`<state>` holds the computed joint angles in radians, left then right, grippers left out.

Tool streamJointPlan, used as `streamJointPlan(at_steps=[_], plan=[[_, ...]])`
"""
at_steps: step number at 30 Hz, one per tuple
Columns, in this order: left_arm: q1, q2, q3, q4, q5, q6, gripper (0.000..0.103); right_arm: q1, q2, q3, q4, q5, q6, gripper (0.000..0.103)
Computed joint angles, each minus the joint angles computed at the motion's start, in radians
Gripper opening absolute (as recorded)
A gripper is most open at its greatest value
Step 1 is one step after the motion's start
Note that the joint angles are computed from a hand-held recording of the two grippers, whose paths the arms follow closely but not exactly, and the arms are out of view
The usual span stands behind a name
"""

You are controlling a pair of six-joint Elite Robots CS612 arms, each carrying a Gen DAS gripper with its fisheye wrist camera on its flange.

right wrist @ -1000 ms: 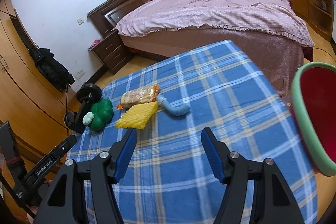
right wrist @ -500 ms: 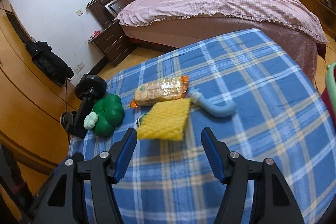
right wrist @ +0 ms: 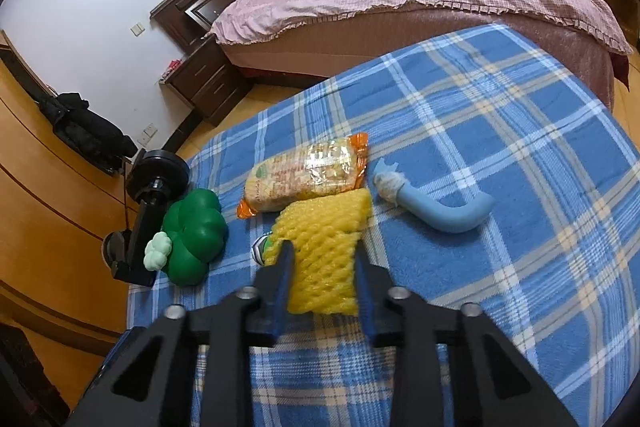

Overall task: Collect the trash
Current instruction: 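Grasp the yellow foam net with the right tool and lift it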

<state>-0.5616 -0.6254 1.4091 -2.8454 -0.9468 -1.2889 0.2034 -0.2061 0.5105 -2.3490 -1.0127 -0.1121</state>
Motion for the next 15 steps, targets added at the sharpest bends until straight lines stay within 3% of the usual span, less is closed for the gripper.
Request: streamJointPlan(at_steps=[4,15], plan=[[-0.002,0.004,-0.012,-0.002,-0.008,0.013,0.060,-0.011,-0.024,0.047,-0.037,0.031,-0.005,0.013],[-0.010,0.019,-0.067,0.009,-0.021,0.072,0.060,-0.052,-0.096,0.176,-0.144,0.104,0.010,0.012]])
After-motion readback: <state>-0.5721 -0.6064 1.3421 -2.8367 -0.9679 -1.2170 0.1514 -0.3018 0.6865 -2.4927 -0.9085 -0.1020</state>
